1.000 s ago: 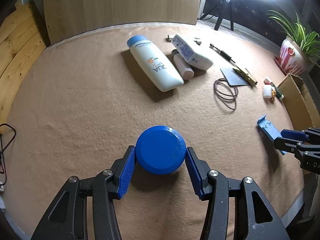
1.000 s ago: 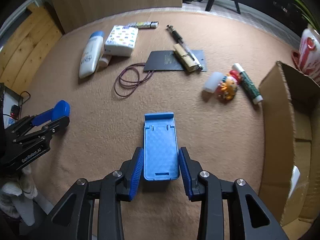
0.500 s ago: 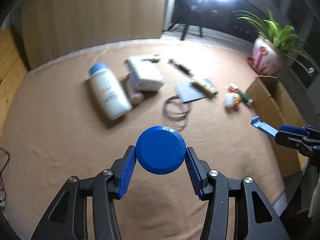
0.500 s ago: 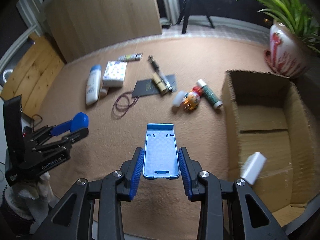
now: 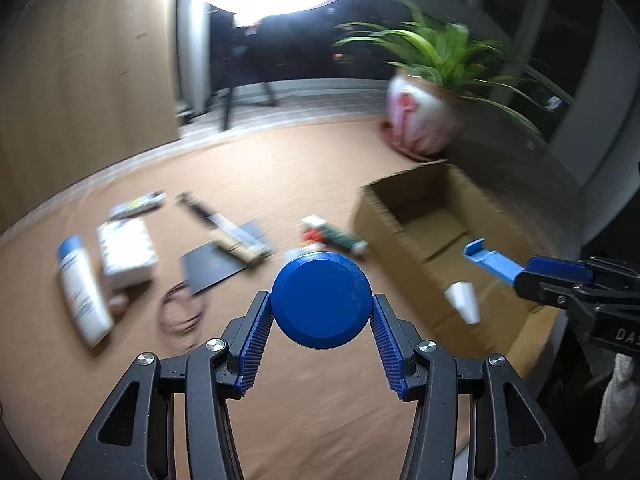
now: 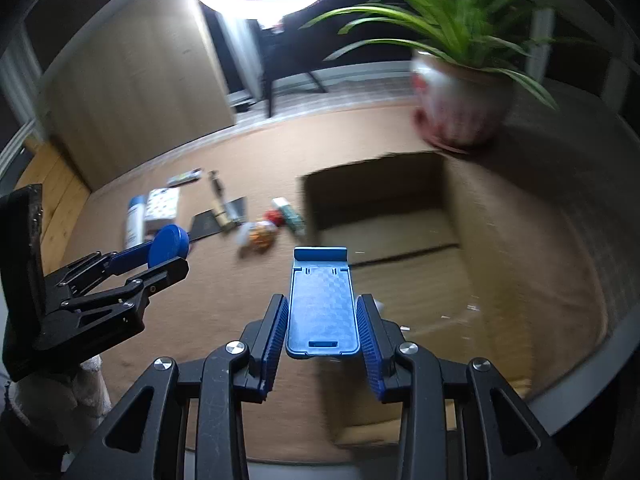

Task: Organize objects
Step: 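Carry both blue items over the box and open both grippers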

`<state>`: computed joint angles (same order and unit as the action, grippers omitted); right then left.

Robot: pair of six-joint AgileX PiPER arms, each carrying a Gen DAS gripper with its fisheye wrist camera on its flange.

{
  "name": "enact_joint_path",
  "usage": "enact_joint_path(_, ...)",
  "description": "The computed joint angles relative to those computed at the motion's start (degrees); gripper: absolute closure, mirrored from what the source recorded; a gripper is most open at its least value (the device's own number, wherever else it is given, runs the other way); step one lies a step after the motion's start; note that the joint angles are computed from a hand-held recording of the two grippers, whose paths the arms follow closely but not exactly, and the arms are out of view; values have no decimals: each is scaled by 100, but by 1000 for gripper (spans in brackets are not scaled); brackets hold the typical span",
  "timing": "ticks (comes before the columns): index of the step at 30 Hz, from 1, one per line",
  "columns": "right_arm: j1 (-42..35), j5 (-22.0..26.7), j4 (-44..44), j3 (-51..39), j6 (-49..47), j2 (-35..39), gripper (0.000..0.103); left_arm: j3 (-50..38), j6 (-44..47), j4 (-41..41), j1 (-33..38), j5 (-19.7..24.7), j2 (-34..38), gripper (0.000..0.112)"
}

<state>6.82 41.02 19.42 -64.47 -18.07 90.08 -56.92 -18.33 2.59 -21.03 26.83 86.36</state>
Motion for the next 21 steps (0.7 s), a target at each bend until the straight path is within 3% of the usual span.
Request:
enact_joint_path(6, -584, -58, -75, 71, -27, 34, 71, -998, -81, 82, -719, 46, 798, 59)
enact_joint_path(16, -1148, -109, 116, 148, -314, 189, 70, -2058, -326, 338, -1189, 295, 1663, 58)
enact_joint_path(17, -1196, -77, 235, 138, -454, 210, 68, -2076, -253, 266, -1165, 294, 1675, 58)
enact_joint_path(19, -1223, -44, 248, 114, -468, 236, 41, -2089, -177, 131, -1130, 261, 1677, 50)
enact_joint_path(20, -1212, -113, 233, 157, -458, 202, 38, -2065, -224, 149, -1116, 234, 1648, 40)
enact_joint_path(21, -1205, -171, 224, 181, -456, 180, 37, -2003, -285, 197, -1102, 159, 1594, 38)
